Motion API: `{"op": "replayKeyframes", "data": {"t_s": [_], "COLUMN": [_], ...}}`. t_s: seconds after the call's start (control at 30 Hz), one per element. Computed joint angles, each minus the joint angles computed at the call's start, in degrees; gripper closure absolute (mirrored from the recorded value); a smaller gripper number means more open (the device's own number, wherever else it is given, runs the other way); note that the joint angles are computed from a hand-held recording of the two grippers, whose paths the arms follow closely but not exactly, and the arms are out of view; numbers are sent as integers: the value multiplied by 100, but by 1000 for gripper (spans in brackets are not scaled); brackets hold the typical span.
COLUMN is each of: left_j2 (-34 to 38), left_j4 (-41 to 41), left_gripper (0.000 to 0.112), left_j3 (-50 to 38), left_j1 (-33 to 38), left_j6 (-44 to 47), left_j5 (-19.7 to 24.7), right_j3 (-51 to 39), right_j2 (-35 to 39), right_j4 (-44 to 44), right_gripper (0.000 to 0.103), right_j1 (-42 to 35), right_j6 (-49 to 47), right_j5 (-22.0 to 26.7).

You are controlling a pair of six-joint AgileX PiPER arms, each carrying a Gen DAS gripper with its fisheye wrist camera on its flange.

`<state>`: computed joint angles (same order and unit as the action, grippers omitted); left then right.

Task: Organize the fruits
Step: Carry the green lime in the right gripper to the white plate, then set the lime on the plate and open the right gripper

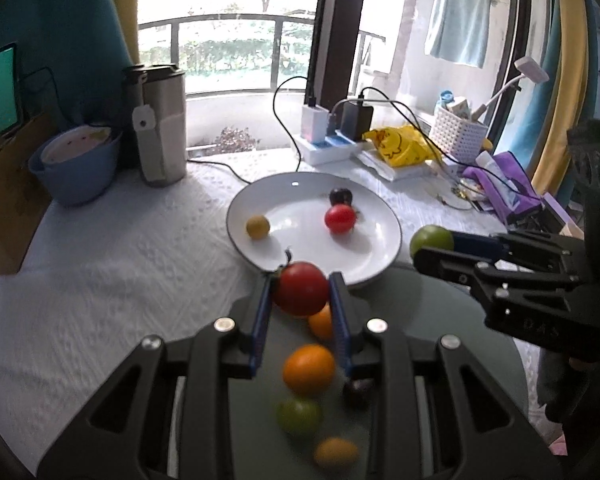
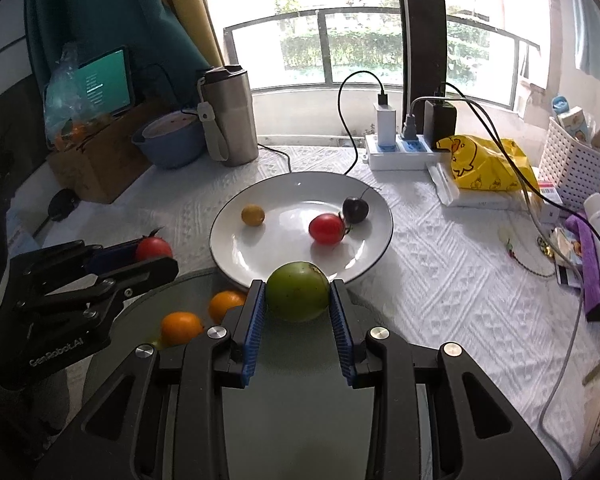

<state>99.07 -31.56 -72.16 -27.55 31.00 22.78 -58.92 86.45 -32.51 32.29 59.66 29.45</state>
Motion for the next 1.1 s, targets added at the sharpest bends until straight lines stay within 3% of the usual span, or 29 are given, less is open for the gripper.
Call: {"op": "replayKeyframes", "data": {"t_s": [0.47, 0.9, 1.1], "left_j2": [1306, 2188, 2538], "left_j4": [97, 718, 1042], "left_gripper": [83, 83, 83], "left_j3": [-1618, -2893, -3400], "left_j1": [106, 39, 19], "left_j6": [-76, -619, -963], "left_j5": [699, 1387, 1675], "right_j3": [-606, -1092, -1274], "right_j2": [916, 1550, 1753], "right_j4": [1008, 1878, 1888], "right_gripper": [69, 69, 69], "right_j1": [-650, -1040, -1119], "right_j6": [-1314, -2285, -2329], "right_j5": [-484, -564, -570]}}
